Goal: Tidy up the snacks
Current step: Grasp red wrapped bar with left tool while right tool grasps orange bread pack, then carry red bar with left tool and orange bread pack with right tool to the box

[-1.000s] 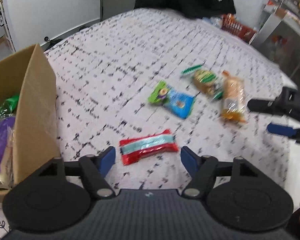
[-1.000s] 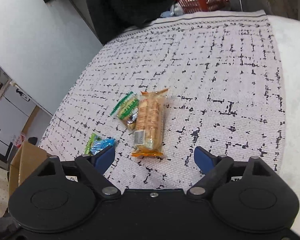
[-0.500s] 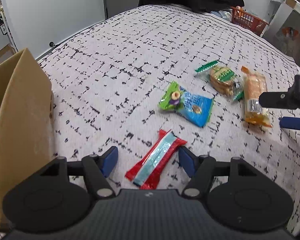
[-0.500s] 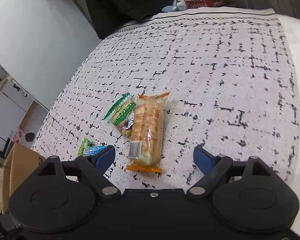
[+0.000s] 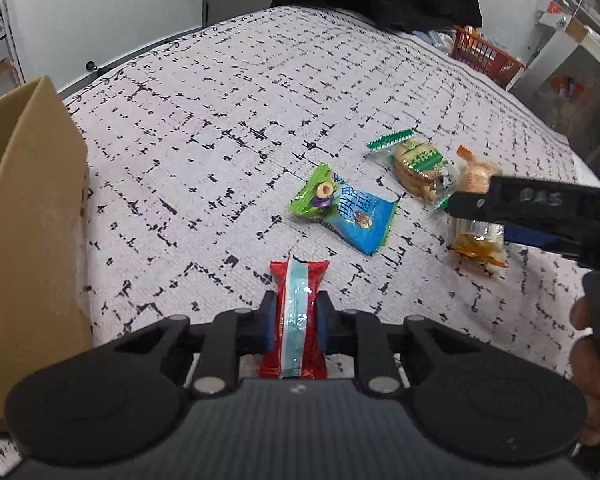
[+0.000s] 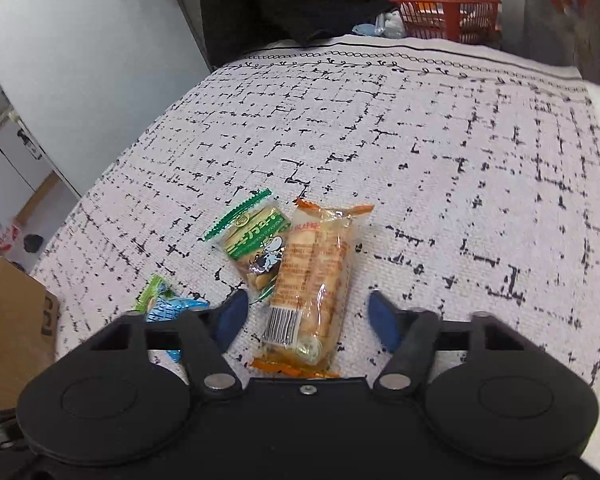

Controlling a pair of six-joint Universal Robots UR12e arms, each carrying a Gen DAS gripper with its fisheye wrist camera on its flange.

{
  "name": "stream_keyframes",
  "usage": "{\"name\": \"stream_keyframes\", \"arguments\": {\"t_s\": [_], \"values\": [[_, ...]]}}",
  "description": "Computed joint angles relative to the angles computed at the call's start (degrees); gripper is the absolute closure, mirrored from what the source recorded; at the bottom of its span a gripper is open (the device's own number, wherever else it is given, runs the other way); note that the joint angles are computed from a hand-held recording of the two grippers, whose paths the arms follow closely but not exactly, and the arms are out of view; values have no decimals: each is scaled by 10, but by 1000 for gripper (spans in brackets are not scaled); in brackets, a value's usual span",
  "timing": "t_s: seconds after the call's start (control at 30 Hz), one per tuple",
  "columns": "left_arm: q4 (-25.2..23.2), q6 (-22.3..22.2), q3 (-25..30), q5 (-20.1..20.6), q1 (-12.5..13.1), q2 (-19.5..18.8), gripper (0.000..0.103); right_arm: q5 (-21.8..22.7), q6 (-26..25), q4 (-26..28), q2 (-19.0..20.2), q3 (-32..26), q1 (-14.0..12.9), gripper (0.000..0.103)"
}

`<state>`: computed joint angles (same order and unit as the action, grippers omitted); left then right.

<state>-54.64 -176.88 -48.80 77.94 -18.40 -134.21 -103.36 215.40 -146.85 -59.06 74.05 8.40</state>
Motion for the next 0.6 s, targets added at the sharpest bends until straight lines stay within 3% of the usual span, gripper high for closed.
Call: {"name": "stream_keyframes", "arguments": {"t_s": [0.03,0.33,0.6], "values": [[4,-3,-3,-3,1,3,84,-4,-8,7,1,-3,1,66],[41,-23,-28,-40,14,30,84,-2,-20,-9,-22,13,15,67],[77,-32,-52,-67,31,55,84,0,13,-24,-31,8,37,67]]}}
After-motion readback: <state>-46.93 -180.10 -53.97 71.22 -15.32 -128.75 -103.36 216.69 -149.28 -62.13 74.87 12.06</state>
